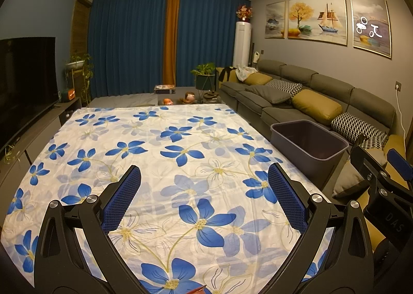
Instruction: Collect trash
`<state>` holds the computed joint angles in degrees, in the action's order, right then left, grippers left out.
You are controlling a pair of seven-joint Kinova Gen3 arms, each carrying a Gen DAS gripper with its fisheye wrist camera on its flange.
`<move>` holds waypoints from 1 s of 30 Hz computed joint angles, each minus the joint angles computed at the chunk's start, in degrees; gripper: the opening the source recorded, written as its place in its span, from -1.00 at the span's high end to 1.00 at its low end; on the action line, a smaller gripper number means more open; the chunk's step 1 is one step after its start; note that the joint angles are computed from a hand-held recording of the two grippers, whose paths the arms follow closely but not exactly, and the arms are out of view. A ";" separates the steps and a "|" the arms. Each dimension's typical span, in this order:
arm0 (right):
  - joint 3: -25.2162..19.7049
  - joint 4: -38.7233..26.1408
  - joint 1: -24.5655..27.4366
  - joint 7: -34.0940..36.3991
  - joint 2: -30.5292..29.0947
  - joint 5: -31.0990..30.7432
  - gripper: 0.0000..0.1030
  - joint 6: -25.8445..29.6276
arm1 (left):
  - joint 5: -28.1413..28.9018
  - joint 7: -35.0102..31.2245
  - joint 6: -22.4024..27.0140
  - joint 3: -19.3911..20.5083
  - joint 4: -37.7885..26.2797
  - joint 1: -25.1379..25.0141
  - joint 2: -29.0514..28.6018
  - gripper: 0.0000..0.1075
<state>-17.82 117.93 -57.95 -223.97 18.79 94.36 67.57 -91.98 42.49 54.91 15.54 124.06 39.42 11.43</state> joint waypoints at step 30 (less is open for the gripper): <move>0.11 -0.60 -0.55 0.17 0.22 -0.19 -0.89 0.51 | -0.08 0.31 0.58 0.18 0.01 0.41 0.11 -0.81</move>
<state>-17.71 117.33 -58.50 -223.80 19.02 94.17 68.07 -92.06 42.80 55.48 15.73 124.08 39.83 11.54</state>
